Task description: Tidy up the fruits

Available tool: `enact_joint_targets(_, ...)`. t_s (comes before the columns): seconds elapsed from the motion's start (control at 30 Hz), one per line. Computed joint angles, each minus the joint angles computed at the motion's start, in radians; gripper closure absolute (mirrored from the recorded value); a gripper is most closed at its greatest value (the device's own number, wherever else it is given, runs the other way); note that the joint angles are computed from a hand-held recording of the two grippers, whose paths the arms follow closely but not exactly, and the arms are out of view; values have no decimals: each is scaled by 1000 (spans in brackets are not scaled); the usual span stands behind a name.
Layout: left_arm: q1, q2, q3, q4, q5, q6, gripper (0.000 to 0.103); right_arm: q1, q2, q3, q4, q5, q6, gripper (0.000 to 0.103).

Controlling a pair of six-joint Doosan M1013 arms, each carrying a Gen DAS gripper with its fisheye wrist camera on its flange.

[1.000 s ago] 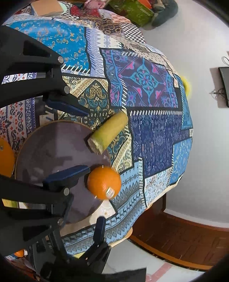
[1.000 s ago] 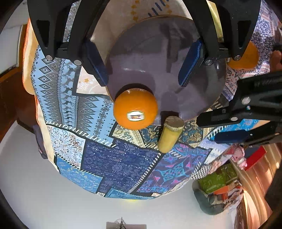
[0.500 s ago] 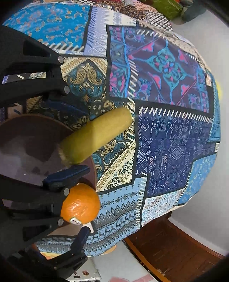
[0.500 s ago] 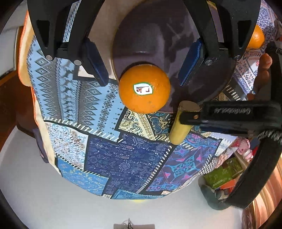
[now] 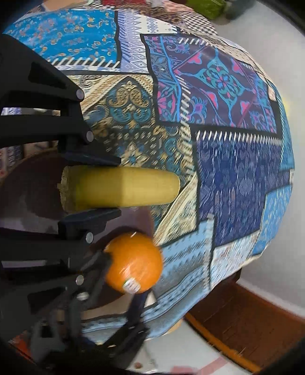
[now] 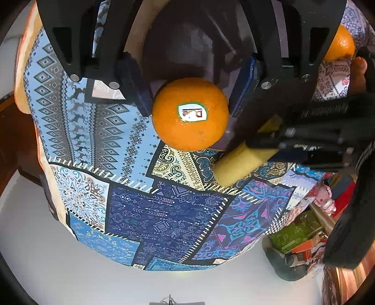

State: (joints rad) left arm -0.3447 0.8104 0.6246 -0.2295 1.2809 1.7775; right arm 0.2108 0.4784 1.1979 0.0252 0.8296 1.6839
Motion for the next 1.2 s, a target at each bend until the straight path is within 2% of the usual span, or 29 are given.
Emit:
enact_joint_targets(0.17, -8, -57, 100, -10, -16, 65, 67, 6, -22, 17, 12, 6, -50, 58)
enact_joint_targets(0.27, -9, -69, 128, -5, -12, 81, 67, 3, -21, 16, 41, 37, -78, 58)
enact_joint_targets(0.47, -10, -109, 187, -16, -74, 100, 66, -4, -26, 35, 73, 44, -64, 57)
enact_joint_targets(0.63, -7, -167, 244, -31, -150, 109, 54, 2, -70, 73, 50, -1, -35, 56)
enact_joint_targets(0.83, 5, -257, 345, -58, -236, 124, 46, 21, -154, 145, -18, -85, 8, 48)
enact_joint_targets(1.07, 15, -352, 486, -54, -298, 141, 38, 37, -243, 242, -26, -150, 25, 44)
enact_joint_targets(1.2, 23, -375, 540, -51, -300, 130, 33, 45, -281, 301, -47, -157, 66, 43)
